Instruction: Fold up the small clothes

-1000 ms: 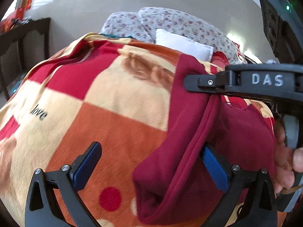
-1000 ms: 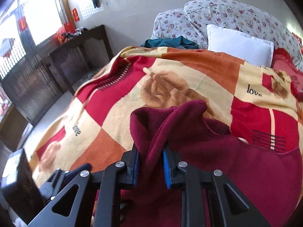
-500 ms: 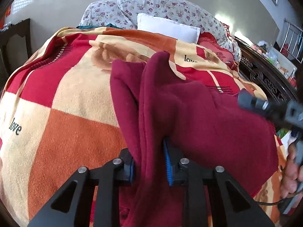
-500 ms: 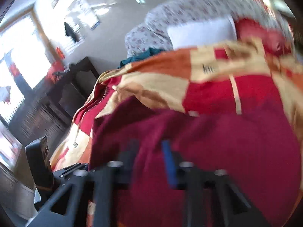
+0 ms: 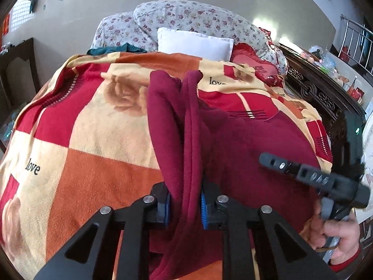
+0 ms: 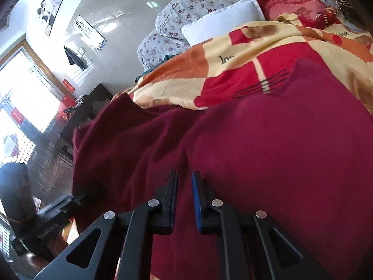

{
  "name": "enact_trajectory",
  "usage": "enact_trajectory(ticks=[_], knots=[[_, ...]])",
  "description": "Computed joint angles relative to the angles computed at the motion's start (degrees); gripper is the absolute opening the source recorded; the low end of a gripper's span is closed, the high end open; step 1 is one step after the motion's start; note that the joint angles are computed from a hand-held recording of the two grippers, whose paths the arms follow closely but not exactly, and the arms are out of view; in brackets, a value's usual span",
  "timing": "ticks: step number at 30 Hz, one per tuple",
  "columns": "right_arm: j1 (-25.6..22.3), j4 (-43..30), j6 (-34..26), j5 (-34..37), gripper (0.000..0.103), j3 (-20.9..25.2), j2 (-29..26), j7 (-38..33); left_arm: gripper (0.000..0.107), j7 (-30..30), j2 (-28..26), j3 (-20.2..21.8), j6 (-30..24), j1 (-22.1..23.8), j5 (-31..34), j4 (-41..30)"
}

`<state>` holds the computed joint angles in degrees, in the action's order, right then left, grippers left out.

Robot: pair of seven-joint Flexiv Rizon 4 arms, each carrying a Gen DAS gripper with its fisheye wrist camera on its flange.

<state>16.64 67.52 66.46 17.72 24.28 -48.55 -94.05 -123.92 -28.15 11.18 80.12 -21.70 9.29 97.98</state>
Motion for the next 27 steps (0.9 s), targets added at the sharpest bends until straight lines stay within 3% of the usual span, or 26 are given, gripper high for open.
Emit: enact_trajectory(ticks=[6, 13, 19, 22, 24, 27], knots=[[-2.72, -1.46, -1.25, 3.61, 0.014, 3.85, -1.52, -4.02, 0.018, -3.45, 0.47, 2.16, -6.79, -4.37, 4.28, -5.04], [-7.70, -2.34, 0.41, 13.57, 0.020, 7.11, -0.83, -6.96, 0.018, -7.99, -1.06, 0.61, -15.61, -6.83, 11.83, -13.42], [-16.45, -9.18, -6.19, 29.69, 0.024, 16.39, -6.59, -10.92, 0.018, -9.24, -4.91, -2.02, -20.80, -7.32, 14.58, -20.55], [-18.72, -11.43, -9.99, 35.29, 0.033, 18.61, -8.50, -14.19, 0.018, -8.85, -7.13, -4.00, -20.68, -6.44, 12.85, -21.98], [-19.79, -12.86, -12.44, 38.72, 0.051, 19.73, -9.45, -16.22, 0.018, -8.09, -8.34, -4.85, -19.61, -6.18, 11.70, -22.38], [-20.75, -14.30, -15.62, 42.93, 0.065, 20.17, -10.28, -18.13, 0.018, -4.74, -9.73, -7.80, -15.78, -4.31, 7.85, -21.25]])
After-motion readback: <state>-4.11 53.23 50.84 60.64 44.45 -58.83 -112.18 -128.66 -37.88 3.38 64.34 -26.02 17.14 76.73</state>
